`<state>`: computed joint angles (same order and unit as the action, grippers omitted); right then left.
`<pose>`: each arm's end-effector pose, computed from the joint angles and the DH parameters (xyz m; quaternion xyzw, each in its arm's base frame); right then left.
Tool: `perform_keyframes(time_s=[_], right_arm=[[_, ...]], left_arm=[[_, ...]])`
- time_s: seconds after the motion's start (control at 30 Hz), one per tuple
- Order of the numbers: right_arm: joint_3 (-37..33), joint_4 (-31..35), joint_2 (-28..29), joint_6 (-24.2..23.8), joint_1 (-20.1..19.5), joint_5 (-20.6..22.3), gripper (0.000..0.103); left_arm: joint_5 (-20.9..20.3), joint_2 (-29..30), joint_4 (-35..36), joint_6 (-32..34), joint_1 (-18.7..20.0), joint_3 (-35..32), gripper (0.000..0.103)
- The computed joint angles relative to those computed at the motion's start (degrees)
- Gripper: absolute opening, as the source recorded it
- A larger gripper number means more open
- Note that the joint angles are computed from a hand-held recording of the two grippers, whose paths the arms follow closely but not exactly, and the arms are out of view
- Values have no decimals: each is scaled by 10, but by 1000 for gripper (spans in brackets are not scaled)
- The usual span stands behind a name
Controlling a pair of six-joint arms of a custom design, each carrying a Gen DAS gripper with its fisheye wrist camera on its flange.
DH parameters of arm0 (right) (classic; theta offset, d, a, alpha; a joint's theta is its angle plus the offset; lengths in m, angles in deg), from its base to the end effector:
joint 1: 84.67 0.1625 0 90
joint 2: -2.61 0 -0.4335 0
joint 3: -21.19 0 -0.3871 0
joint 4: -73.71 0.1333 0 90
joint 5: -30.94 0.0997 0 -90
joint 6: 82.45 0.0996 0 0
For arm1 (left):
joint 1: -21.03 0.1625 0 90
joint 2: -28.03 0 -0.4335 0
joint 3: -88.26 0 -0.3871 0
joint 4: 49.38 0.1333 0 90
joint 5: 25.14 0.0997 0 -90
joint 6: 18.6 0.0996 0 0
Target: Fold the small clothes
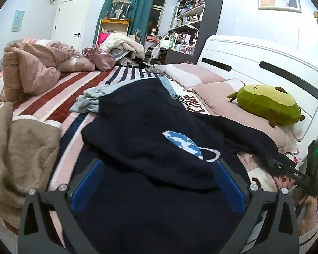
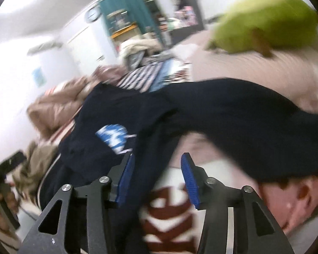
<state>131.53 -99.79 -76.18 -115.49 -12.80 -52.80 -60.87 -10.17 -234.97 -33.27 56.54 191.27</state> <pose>-0.0353 -0.5709 0.4027 0.1402 -0.8870 0.4156 0.1446 -0.3810 -0.5349 0.0813 0.1784 0.8480 -0.4440 0.2280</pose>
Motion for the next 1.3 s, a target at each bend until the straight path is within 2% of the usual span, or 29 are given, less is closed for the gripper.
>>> perform_keyframes(time_s=[0.07,0.2,0.27,0.4,0.5,0.6,0.67,0.73,0.8,0.87,0.97,1.07,1.1,1.13,1.17,1.2,1.23,1.3], right_arm=[[-12,24,-6,38,-27,13,59],[-33,56,-5,86,-67,37,67],[-40,61,-3,109,-86,71,75],[-49,66,-1,146,-104,115,76],[-39,39,-7,151,-111,122,76],[-40,49,-16,163,-128,145,76],[-42,78,-25,171,-126,136,77],[-46,107,-33,160,-120,117,78],[-38,93,-39,157,-112,76,79],[-31,57,-38,178,-117,56,79],[-34,34,-30,207,-143,116,79],[-53,5,-6,206,-138,113,79],[-56,-4,-1,212,-133,105,78],[-58,-11,1,217,-127,91,60],[-60,-19,2,217,-119,79,23],[-63,-28,4,213,-111,63,10],[-64,-40,5,208,-102,42,6],[-71,-50,5,191,-89,30,5]], left_arm=[[2,8,12,-5,-1,-11,102],[-5,24,41,-14,-2,-38,102],[-7,30,54,-16,-3,-49,102],[-9,42,78,-15,-7,-71,102],[-4,45,88,-13,-10,-77,102],[-2,47,93,-15,-11,-80,102],[-6,46,93,-18,-11,-80,102],[-10,46,86,-14,-11,-79,102],[-12,46,78,-8,-11,-79,102],[-15,45,71,-3,-10,-78,102],[-20,46,67,2,-9,-80,102],[-21,46,57,7,-10,-79,102],[-22,44,50,11,-11,-76,102],[-21,44,47,12,-12,-75,102],[-18,41,44,15,-13,-70,102],[-14,40,40,17,-15,-68,102],[-10,39,36,20,-16,-66,102],[-4,35,17,25,-17,-55,102]])
